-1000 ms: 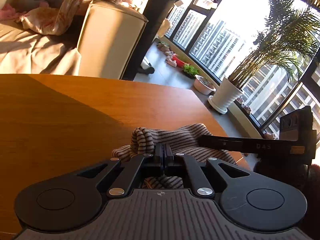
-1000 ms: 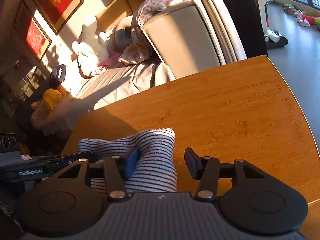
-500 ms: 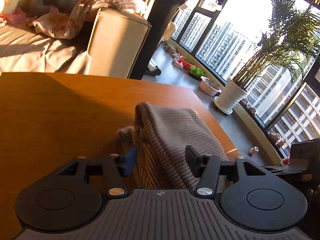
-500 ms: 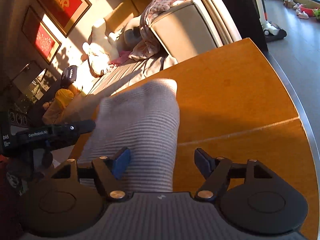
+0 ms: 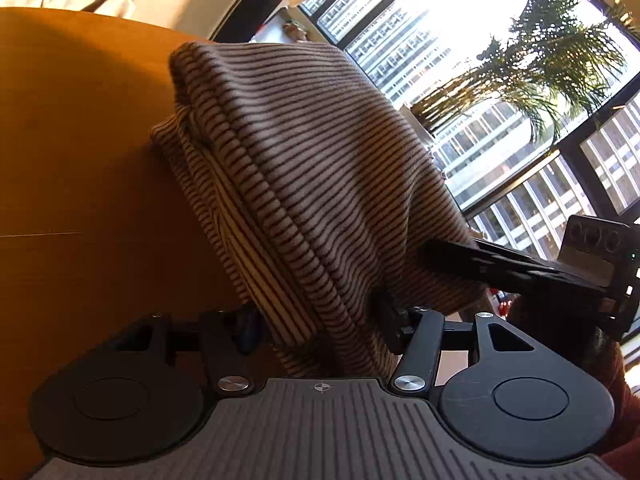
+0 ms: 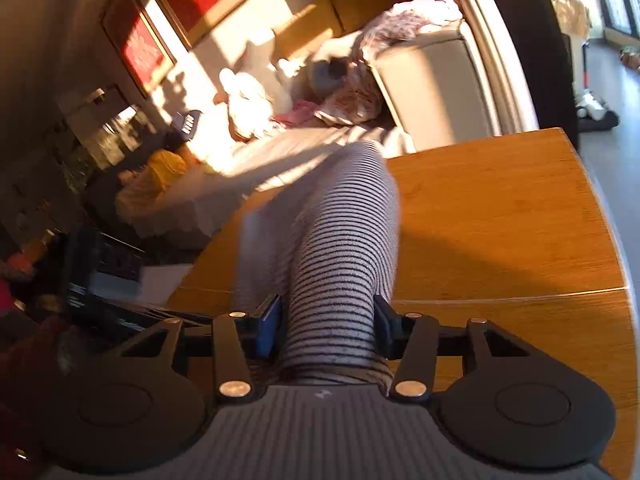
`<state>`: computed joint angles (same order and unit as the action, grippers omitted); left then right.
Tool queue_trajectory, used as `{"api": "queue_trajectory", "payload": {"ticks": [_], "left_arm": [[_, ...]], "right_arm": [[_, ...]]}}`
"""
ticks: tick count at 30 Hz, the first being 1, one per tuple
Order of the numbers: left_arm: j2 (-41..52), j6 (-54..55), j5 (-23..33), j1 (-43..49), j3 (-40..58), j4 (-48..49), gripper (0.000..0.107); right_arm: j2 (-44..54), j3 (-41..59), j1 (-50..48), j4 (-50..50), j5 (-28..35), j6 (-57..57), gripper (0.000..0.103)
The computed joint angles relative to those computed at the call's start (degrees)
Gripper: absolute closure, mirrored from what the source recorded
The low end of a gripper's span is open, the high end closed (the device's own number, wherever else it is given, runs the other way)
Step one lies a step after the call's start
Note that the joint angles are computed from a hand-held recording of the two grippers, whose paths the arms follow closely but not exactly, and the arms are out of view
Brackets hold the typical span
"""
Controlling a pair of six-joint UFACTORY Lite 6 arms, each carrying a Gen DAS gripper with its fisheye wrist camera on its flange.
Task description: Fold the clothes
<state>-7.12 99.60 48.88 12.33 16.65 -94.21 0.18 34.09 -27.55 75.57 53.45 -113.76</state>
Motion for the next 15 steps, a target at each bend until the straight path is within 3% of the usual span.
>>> {"api": "queue_trajectory", "payload": {"ticks": [2,4,8,11,13,15], "left_arm": [[-2.4,-2.2,2.3,3.3,-0.6,2.9,0.049],[-7.9,-4.6,4.6,8.4,-1.7,6.4,0.049],[-12.0,-6.2,6.7,16.0,-2.0,9.7,0.049],[-9.5,-5.5,5.4,15.1,-1.8,8.2,0.057],[-7.1,-4.1,4.5,13.0,-1.9,6.4,0.064],[-4.4,-2.0,3.8,10.8,-1.5,4.4,0.073]], "right_arm": [[-5.8,-6.3,3.5,8.2,-11.0,-11.6,0.051],[-11.9,-12.0,4.3,15.2,-13.9,-20.9,0.047],[-22.6,-17.4,0.4,10.7,-4.0,-18.8,0.043],[-30.9,-22.3,3.7,7.4,0.1,-17.7,0.037],[-34.9,-26.7,12.9,11.2,-6.0,-21.3,0.035],[-37.5,-31.0,24.4,22.7,-18.0,-32.2,0.038]]}}
